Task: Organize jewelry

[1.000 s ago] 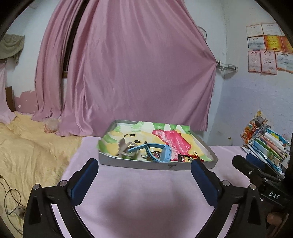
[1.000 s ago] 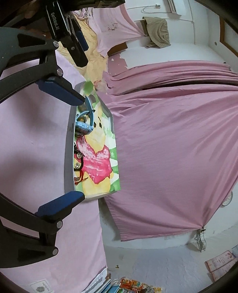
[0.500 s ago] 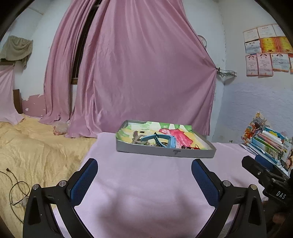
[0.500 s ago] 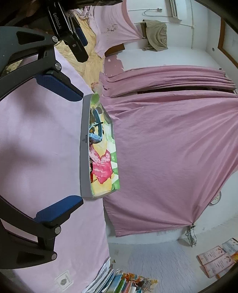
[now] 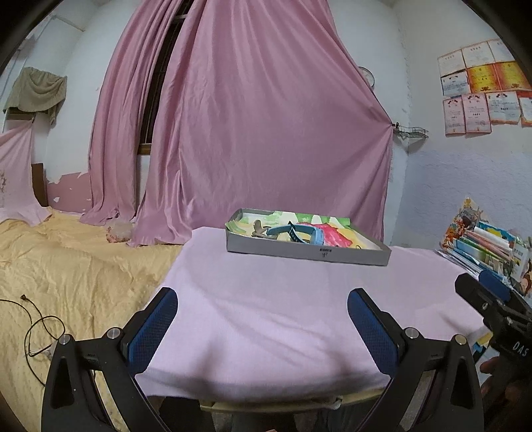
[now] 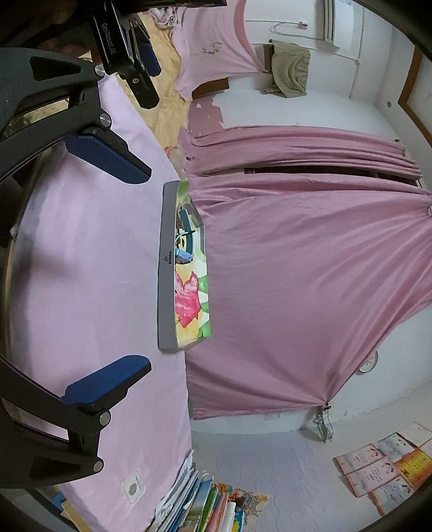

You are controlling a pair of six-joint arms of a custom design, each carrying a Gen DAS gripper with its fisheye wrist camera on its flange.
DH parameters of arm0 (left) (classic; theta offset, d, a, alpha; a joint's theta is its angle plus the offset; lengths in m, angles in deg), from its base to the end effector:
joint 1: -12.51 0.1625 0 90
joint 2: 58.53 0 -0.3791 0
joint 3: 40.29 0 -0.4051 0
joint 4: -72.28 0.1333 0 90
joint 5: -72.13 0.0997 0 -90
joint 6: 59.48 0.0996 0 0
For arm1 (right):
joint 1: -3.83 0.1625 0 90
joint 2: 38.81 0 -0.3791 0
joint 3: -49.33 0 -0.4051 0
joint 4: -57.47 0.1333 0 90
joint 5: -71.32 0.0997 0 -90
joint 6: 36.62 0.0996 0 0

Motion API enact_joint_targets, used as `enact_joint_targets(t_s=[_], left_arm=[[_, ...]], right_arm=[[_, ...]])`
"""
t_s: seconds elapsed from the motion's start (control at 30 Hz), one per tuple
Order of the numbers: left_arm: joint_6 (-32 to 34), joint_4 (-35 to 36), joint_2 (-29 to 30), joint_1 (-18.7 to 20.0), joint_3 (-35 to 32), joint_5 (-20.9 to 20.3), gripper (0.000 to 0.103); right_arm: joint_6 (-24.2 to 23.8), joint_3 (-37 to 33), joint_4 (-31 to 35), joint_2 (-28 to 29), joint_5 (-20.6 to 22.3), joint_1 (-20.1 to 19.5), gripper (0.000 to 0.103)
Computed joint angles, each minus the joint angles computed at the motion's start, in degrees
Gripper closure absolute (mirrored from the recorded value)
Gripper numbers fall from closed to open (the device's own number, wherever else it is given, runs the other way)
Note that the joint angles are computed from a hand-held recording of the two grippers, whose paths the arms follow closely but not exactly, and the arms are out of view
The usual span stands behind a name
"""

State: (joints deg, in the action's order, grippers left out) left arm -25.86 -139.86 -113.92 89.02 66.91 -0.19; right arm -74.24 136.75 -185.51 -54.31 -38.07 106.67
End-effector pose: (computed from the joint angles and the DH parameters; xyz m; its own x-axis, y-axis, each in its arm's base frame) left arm 0.0217 -0.6106 0.2181 -0.7836 0.1347 -0.6065 0.6153 0.3035 -0.7275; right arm 0.2309 -0.5621 -0.0374 -0.7651 -0.0052 0.6439 -0.6332 0.1872 -0.7510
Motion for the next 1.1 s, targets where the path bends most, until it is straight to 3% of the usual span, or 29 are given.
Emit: enact_joint_targets(t_s=[0.3,1.1], left_arm=[[0.26,-1.4,-0.86,0.04,1.73,0.34,0.0],[0.25,-2.04,-0.96,-0.24,2.07,0.61,0.0]], right_arm=[[0.33,2.68,-4.94,-0.21,-0.77,0.24,0.001],[0.96,1.95,-2.63,-0.48,-0.7,0.03,0.001]])
